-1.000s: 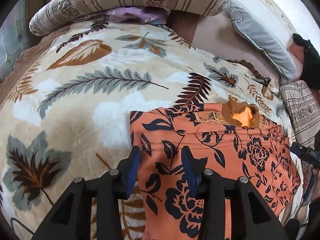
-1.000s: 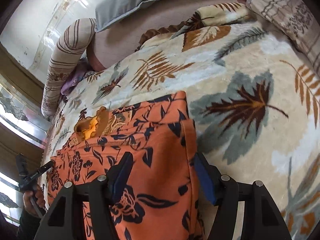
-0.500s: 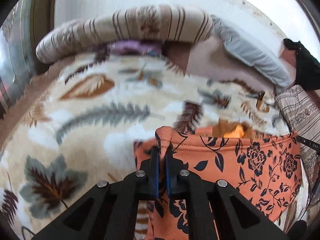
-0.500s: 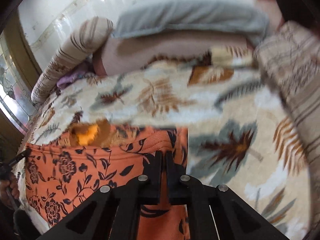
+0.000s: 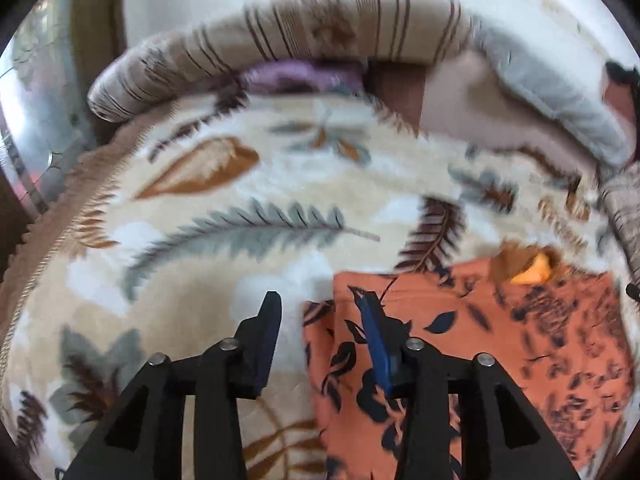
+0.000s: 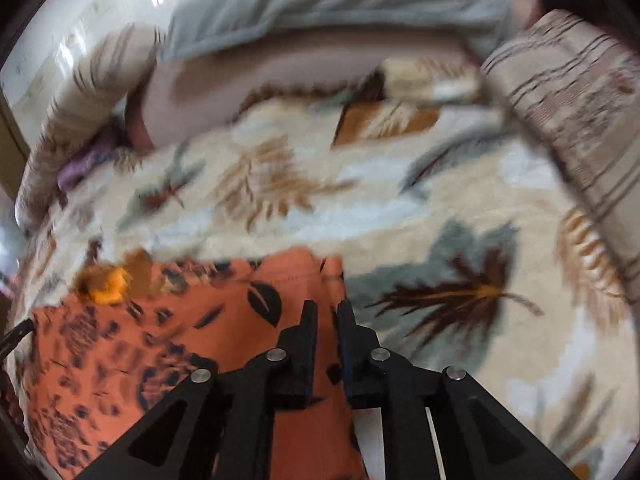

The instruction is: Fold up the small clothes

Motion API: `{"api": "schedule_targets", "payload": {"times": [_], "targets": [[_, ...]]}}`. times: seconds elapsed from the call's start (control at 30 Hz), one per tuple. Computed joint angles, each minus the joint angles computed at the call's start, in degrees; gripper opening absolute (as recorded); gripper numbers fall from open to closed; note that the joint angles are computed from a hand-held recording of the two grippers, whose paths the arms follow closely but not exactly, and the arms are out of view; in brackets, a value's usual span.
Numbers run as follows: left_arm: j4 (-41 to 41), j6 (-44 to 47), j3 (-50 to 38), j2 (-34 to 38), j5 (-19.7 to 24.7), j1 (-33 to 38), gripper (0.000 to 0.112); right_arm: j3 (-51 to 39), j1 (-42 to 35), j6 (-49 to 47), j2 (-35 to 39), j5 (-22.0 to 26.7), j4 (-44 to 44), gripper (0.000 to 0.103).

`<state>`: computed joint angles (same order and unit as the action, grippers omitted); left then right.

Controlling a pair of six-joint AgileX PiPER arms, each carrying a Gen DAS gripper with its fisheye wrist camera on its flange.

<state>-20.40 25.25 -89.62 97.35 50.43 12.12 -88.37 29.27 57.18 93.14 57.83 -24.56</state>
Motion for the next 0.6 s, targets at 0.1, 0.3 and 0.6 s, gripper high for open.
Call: {"api": "schedule_targets", "payload": {"times": [0.1,0.3,0.6], "targets": [[-6.5,4.6,3.5,-7.3,3.5,4.6,0.048,2.5,4.6,3.7,-6.7,-3.1,0.7,0.053],[-15.4,16.3,17.8,-21.5,9.6,9.1,0.063,16.0,10.7,-2.7,-14.8,-23.8,20.4,0.087],[-0.4,2.5,26.9,-19.8,2.9,4.4,0.063,27.9,6.0,17.4,-19.4,-24.3,14.7,0.080]]}}
